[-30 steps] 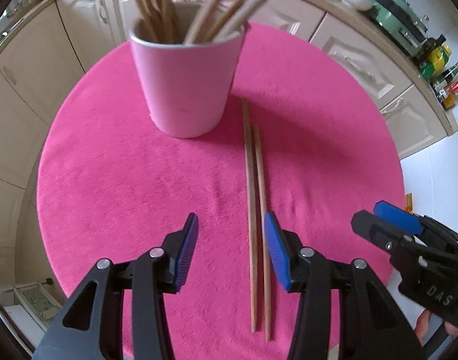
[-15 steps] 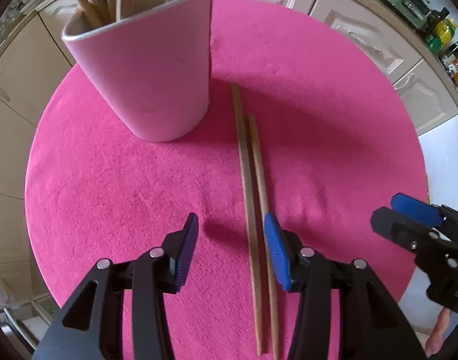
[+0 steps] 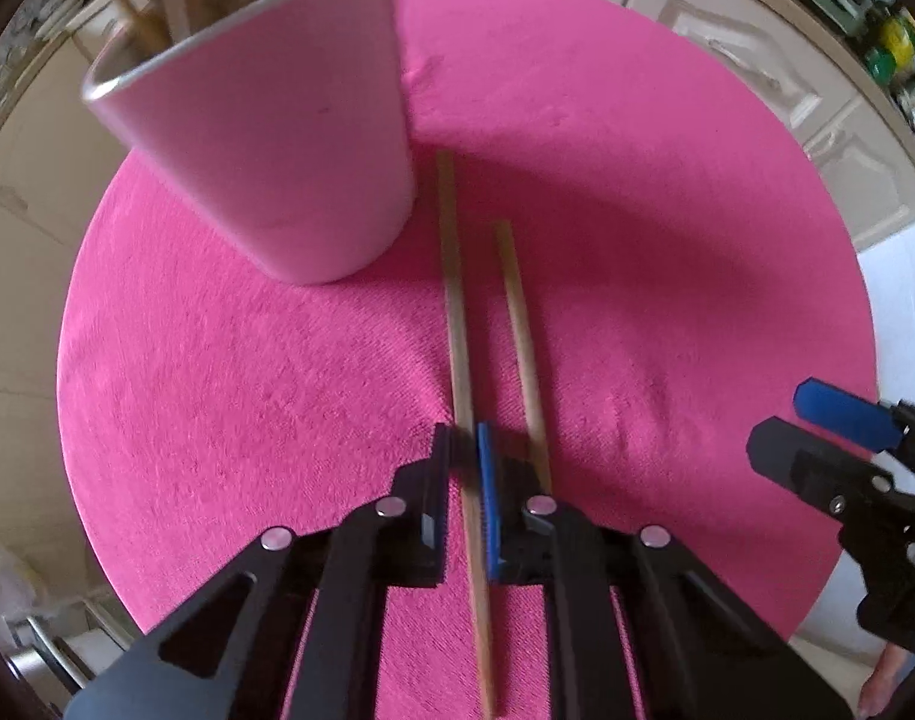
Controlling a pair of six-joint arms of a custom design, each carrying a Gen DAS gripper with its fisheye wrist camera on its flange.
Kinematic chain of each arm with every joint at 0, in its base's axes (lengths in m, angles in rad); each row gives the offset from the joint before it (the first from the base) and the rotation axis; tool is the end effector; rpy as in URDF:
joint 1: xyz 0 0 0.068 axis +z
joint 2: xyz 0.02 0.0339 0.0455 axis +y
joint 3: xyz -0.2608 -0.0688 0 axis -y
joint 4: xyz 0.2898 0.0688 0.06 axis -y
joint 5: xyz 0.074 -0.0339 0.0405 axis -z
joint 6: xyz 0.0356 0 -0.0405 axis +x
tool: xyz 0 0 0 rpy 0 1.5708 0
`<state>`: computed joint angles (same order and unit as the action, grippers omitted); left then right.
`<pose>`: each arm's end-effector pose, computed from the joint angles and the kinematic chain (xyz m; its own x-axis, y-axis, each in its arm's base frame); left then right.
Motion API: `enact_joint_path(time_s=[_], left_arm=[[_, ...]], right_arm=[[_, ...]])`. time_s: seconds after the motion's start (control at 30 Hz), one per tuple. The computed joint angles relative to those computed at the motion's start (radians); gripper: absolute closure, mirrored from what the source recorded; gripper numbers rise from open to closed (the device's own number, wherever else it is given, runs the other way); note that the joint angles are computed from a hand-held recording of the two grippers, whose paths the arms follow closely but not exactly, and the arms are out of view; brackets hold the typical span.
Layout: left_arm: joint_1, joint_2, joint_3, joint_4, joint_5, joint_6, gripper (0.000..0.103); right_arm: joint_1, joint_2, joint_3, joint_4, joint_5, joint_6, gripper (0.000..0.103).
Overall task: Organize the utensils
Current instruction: 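Close the left gripper on a chopstick while the right gripper closes on the other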
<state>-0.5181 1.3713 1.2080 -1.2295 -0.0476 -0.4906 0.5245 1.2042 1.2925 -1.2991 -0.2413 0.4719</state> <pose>0.2471 -0.1389 0.2734 -0.9838 0.0191 -0.1782 0.0270 0.9987 -0.0421 0.2105 0.1316 0.3407 -0.9757 -0.0545 -0.2121 -0.1298 0.9241 0.3593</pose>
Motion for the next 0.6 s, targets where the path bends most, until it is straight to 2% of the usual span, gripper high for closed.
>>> enact_joint_path(time_s=[0.2,0.4,0.53,0.6], left_arm=[[0.039,-0.135,-0.073,-0.01,0.073,-0.072,0.096],[0.035,-0.282,-0.175,-0.052,0.082,-0.122,0.096],[0.071,-0.373,-0.231,-0.079,0.08,-0.157,0.096],[0.097,-0.398,-0.246,-0.088,0.088,-0.163,0.096]], right_arm=[[0.056,0.026,0.02,0.009,0.009,0.018,0.046],[0.157,0.079,0.041,0.046,0.01,0.069,0.047],[0.222,0.14,0.07,0.054,0.017,0.094,0.069],[0.245,0.175,0.087,0.053,0.015,0.105,0.071]])
